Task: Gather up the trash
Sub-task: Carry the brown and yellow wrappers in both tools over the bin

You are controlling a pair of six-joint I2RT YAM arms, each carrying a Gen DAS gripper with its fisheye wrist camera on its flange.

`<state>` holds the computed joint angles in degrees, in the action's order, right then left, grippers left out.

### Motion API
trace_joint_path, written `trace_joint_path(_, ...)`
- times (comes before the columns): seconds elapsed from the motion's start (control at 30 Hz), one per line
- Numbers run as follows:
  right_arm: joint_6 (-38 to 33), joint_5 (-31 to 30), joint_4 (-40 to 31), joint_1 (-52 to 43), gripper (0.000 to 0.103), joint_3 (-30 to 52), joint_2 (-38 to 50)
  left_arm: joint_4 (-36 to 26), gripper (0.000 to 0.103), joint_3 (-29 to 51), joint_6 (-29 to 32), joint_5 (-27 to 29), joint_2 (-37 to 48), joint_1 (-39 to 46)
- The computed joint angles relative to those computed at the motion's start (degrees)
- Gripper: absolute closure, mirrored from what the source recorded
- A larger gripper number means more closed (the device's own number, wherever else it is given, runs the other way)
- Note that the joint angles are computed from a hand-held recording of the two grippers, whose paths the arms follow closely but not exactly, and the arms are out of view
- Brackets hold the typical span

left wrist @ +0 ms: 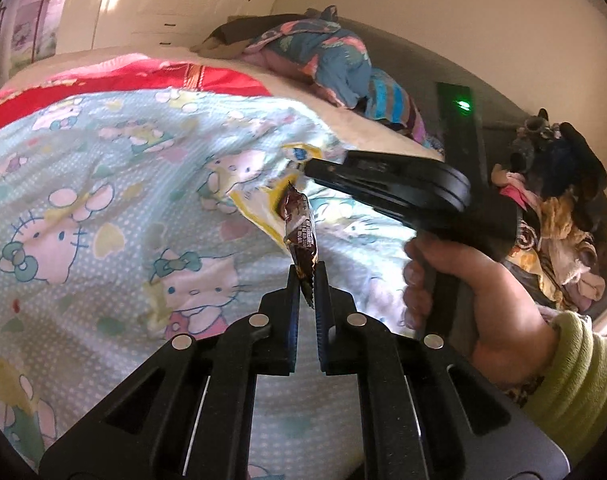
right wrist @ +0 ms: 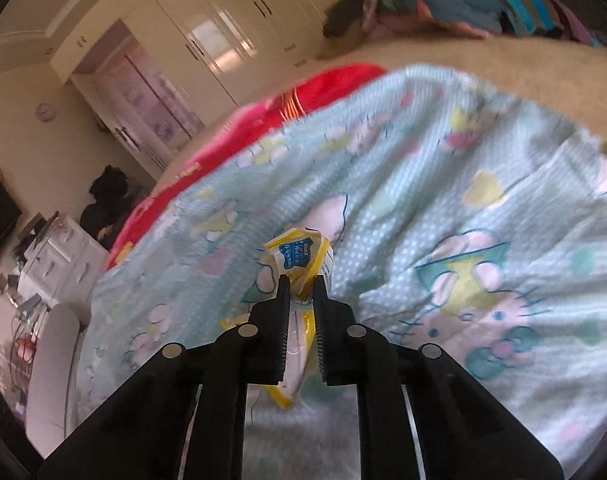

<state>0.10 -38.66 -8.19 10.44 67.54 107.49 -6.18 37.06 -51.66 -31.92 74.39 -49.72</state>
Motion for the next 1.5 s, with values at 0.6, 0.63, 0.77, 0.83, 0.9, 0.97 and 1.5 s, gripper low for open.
trace_joint_path(0.6,-22.09,-13.09,-14.82,-29.61,0.093,-12.39,-19.14,-4.79,0.099,14.84,4.56,-3.97,7.83,-9.15)
trace_joint_path(0.63,-23.06,-13.74,-15.64,-31.01,0.093,-12.56,-19.49,-4.89,0.099,15.82,5.04,-3.98,8.46,-9.59)
trace_joint_path(0.77,-28.71,-16.91,-21.05,-37.25,0.093,-11.74,-19.79,-5.65,0.099,19.44,6.46,-4.44,11.11,-11.35)
trace_joint_path(0.83,-31.09,-17.74,-22.88,-39.81,0.093,-11.41,-20.34,-6.08,0.099,21.79,7.23,-4.44,13.02,-12.45)
trace_joint_path(0.9,-33.76,-18.68,-26.01,-42.23,0.093,-10.14,-19.96,-6.02,0.099,23.17,7.77,-4.14,14.19,-13.22)
trace_joint_path(0.97,-35.27,-19.34,-27.97,-44.37,0.093,-9.25,-19.50,-5.85,0.099,24.64,8.33,-3.61,15.58,-13.74)
trace_joint_path(1.5,-42.56,-18.36,-35.49,-57.98,0.093,-0.34,-11.94,-5.06,0.099,36.08,12.14,2.57,27.52,-16.02)
